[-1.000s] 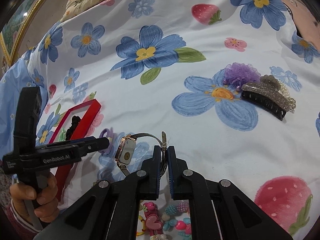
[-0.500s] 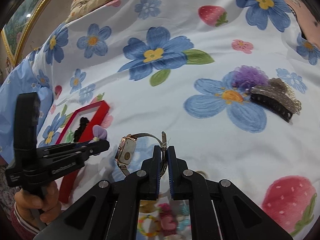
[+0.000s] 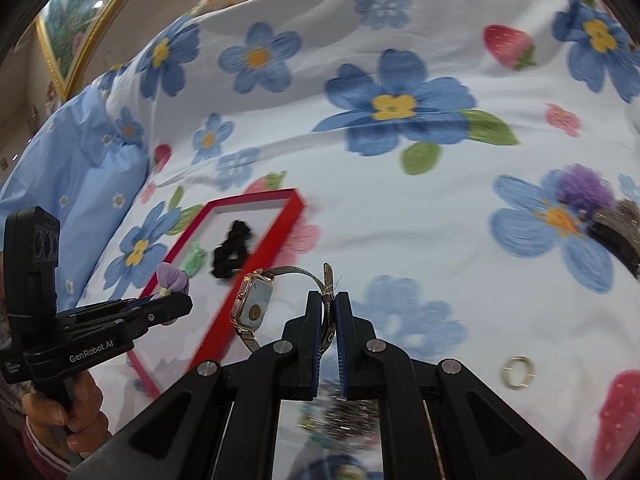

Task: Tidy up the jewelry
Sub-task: 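Carry the watch and purple hair tie into the tray and release both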

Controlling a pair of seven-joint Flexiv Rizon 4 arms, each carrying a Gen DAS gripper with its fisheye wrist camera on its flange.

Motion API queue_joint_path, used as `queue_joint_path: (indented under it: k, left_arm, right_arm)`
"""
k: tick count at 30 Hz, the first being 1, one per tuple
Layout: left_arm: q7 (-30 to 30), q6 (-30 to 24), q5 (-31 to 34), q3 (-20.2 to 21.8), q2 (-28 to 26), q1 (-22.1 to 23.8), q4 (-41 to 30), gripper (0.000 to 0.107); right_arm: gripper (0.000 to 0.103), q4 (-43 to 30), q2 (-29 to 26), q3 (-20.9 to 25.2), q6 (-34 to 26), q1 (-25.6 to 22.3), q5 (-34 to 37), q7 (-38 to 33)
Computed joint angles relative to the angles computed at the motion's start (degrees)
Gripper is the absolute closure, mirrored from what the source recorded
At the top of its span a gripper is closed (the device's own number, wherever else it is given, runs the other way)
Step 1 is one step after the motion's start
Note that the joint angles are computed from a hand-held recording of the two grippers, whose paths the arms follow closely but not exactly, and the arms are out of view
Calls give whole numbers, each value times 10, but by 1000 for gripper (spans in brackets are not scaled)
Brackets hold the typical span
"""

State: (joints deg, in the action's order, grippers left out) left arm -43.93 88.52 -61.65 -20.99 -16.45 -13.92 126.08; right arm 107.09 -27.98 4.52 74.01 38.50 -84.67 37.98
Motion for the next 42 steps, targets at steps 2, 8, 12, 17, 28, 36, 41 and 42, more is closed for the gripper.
queue_joint_path:
  k: [2, 8, 12, 17, 28, 36, 41, 42]
  left_arm:
    - [2, 2, -3, 6, 5, 6, 6, 97]
    - [17, 7, -22, 22, 9, 19, 15, 97]
    - [29, 7, -33, 29, 4, 28, 14, 97]
    - [24, -1, -19, 40, -12, 38, 7, 97]
    - [-119, -35, 185, 103, -71, 46, -34, 97]
    - [-180, -60, 275, 108, -90, 63, -55, 96]
    - [-216, -65, 323, 105, -94, 74, -61, 95]
    - [-222, -66, 330, 104, -94, 78, -61, 95]
  right_arm:
    - [97, -23, -18, 1, 6, 5, 13, -22]
    - [97, -84, -62, -13, 22, 37, 78, -102]
    - [97, -129, -94, -17, 23, 57, 143, -181]
    - [97, -186, -136, -8, 13, 72, 231, -281]
    - [96, -278, -205, 28, -51, 83, 395, -467]
    - [97, -312, -223, 26, -87, 98, 475, -549]
    - [97, -325, -226, 14, -101, 111, 516, -589]
    - [97, -327, -227, 10, -101, 114, 523, -594]
